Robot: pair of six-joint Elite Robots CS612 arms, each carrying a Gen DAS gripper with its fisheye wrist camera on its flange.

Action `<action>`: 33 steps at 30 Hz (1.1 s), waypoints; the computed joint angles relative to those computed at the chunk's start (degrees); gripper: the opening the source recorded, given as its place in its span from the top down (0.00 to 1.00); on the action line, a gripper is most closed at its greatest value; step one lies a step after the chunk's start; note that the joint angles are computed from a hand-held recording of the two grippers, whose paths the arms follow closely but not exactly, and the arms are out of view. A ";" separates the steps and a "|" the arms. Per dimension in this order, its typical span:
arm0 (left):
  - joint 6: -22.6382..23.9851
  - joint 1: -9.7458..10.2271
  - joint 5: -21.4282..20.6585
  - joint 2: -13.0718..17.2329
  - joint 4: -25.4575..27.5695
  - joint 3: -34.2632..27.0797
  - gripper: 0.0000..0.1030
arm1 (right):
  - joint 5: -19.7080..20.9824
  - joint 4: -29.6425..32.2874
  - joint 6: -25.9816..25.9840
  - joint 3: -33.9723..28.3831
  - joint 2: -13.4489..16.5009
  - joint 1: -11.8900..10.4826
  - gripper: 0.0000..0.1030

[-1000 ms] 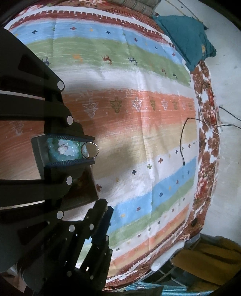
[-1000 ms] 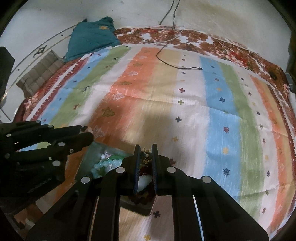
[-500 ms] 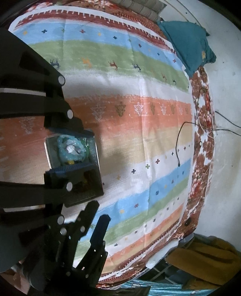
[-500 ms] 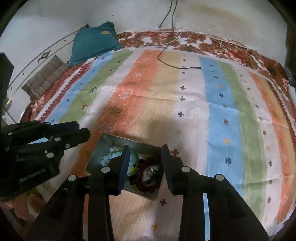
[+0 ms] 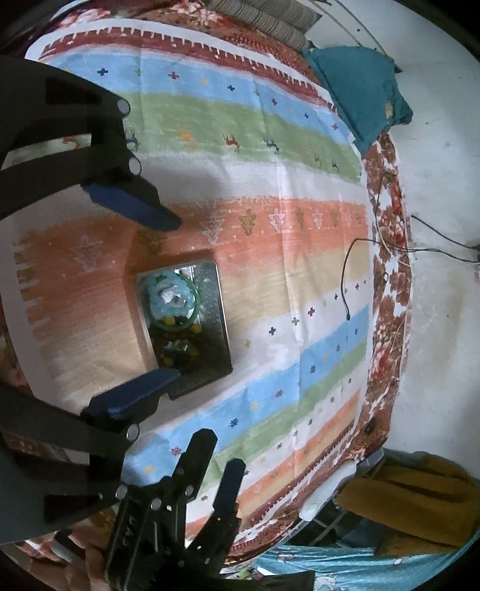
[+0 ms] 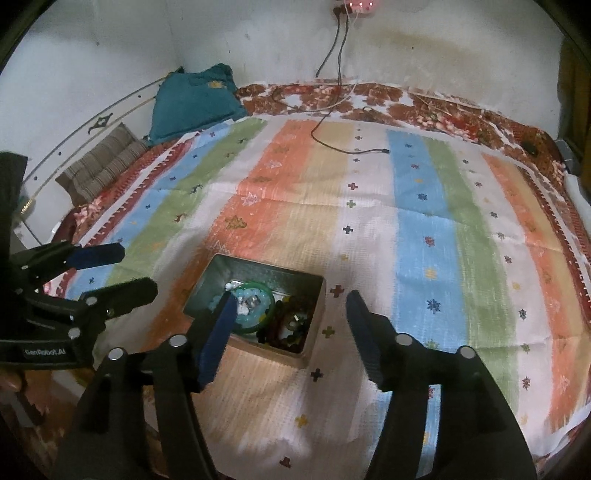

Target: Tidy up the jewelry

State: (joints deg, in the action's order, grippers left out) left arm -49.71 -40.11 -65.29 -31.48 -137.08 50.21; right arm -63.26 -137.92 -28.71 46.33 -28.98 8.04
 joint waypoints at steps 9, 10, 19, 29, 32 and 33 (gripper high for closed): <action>0.49 -0.70 2.91 -0.73 -2.39 2.22 0.09 | 1.92 -2.30 0.53 2.15 -0.90 -0.43 0.22; 0.58 -0.81 3.45 -0.78 -2.44 2.37 0.09 | 2.03 -2.48 0.49 2.37 -0.99 -0.48 0.21; 1.51 -1.42 6.19 -1.26 -3.94 3.63 0.06 | 3.24 -5.20 0.63 4.40 -1.89 -0.78 0.17; 1.22 -1.80 8.92 -1.34 -3.47 3.82 0.06 | 3.96 -5.81 0.35 5.65 -2.53 -0.94 0.10; 0.98 -1.90 9.62 -1.54 -4.07 4.24 0.06 | 4.81 -6.47 0.26 6.17 -2.74 -1.13 0.08; 1.09 -1.92 9.59 -1.52 -4.32 4.22 0.06 | 5.03 -6.53 0.18 6.35 -2.81 -1.18 0.08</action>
State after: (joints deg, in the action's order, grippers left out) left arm -48.62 -42.03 -55.70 -33.00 -141.41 54.43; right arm -58.22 -144.45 -28.53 52.68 -31.79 6.86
